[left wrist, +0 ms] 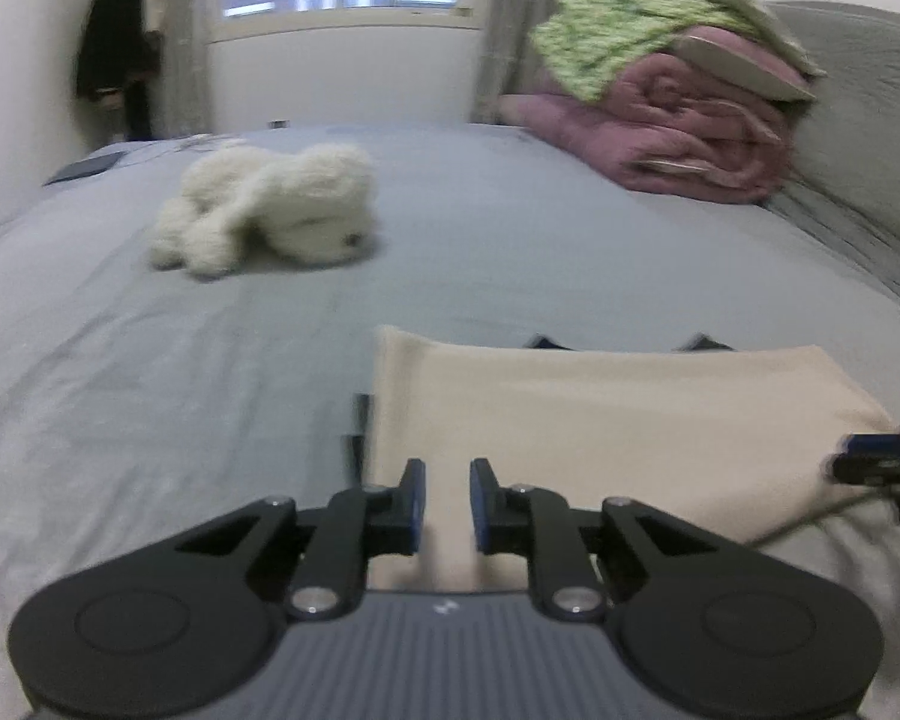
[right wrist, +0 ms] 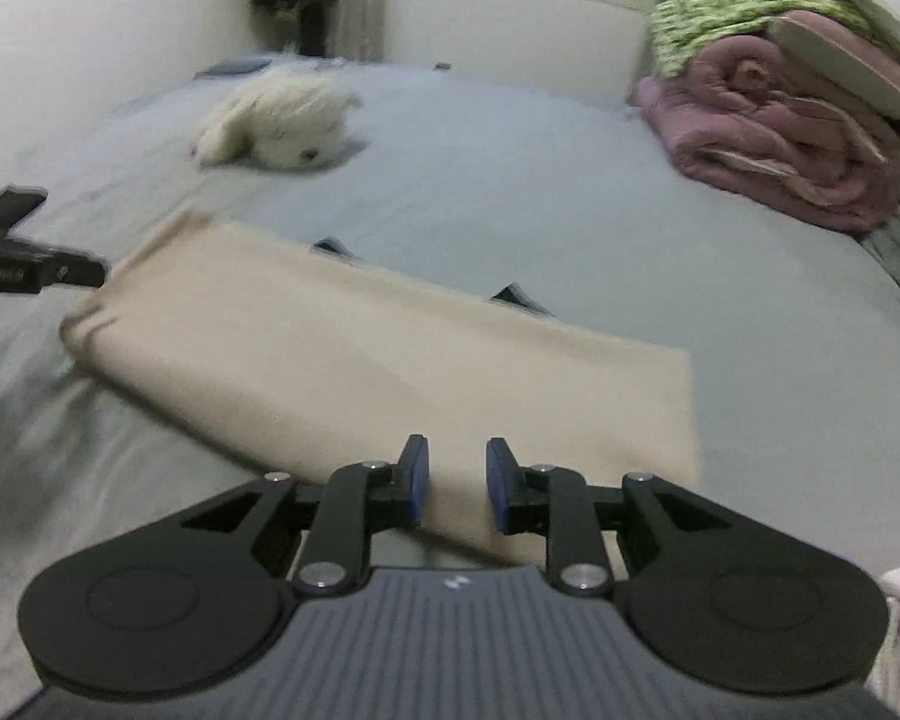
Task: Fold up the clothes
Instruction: 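Raise both open grippers above the folded cream bundle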
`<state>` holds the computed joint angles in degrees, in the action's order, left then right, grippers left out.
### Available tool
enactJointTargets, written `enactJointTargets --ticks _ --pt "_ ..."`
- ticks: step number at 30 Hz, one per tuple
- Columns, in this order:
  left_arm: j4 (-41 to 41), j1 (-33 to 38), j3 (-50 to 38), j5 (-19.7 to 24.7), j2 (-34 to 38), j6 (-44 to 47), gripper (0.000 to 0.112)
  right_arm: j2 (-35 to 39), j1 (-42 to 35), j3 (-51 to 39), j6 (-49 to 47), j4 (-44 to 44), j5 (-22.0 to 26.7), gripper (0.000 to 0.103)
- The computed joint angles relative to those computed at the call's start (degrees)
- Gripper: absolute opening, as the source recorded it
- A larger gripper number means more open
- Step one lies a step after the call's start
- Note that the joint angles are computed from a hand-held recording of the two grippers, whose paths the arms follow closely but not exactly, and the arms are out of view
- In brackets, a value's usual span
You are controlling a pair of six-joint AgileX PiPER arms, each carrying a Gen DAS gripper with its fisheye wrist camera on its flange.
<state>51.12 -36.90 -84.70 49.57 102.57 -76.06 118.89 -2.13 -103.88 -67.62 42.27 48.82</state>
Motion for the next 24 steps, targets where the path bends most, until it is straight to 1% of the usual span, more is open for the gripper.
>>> enactJointTargets --ticks 1,3,4,7,9,12,14,16,18,19,20,21,24 --pt "-0.02 -0.29 -0.18 -0.41 0.64 0.28 0.023 -0.03 0.59 0.81 0.57 -0.03 -0.37 0.025" --pt "-1.42 -0.44 -0.61 -1.31 2.05 1.44 0.024 -0.05 1.3 1.93 1.72 0.42 -1.37 0.026" --pt "-1.94 -0.54 -0.85 -1.43 2.82 1.92 0.024 -0.05 1.71 2.49 1.86 0.81 -1.84 0.028" --pt "0.07 -1.47 -0.93 0.47 5.18 2.27 0.025 -0.52 2.34 4.1 1.42 -0.48 -2.41 0.028" --pt "1.77 -1.82 0.26 0.53 5.21 2.01 0.025 -1.17 2.47 5.82 -2.36 -0.72 -3.98 0.028" --pt "1.73 -1.26 2.15 -0.91 4.01 1.21 0.027 -1.87 1.72 6.9 -4.9 -0.15 -4.2 0.028" --pt "1.03 -0.86 2.61 -1.18 3.41 1.33 0.027 -1.01 0.79 4.86 -4.14 -0.06 -2.33 0.025" --pt "0.75 -0.72 3.23 -1.49 2.92 1.13 0.027 1.27 -0.5 -0.03 0.21 -1.45 1.1 0.025" --pt "0.67 -0.64 3.5 -1.66 2.78 1.14 0.027 3.34 -1.74 -4.17 3.53 -3.16 3.24 0.026" --pt "0.65 -0.62 3.62 -1.72 2.72 1.18 0.027 4.09 -2.13 -5.74 4.5 -4.77 3.31 0.022" --pt "0.66 -0.63 3.74 -1.77 2.67 1.1 0.027 4.61 -2.26 -6.8 5.21 -6.85 2.5 0.023" --pt "0.72 -0.69 3.88 -1.82 2.62 0.85 0.027 5.63 -2.78 -8.84 5.95 -7.98 3.51 0.023" --pt "0.76 -0.62 4.21 -2.18 2.47 0.63 0.027 10.63 -5.15 -19.08 9.97 -8.77 11.7 0.021"
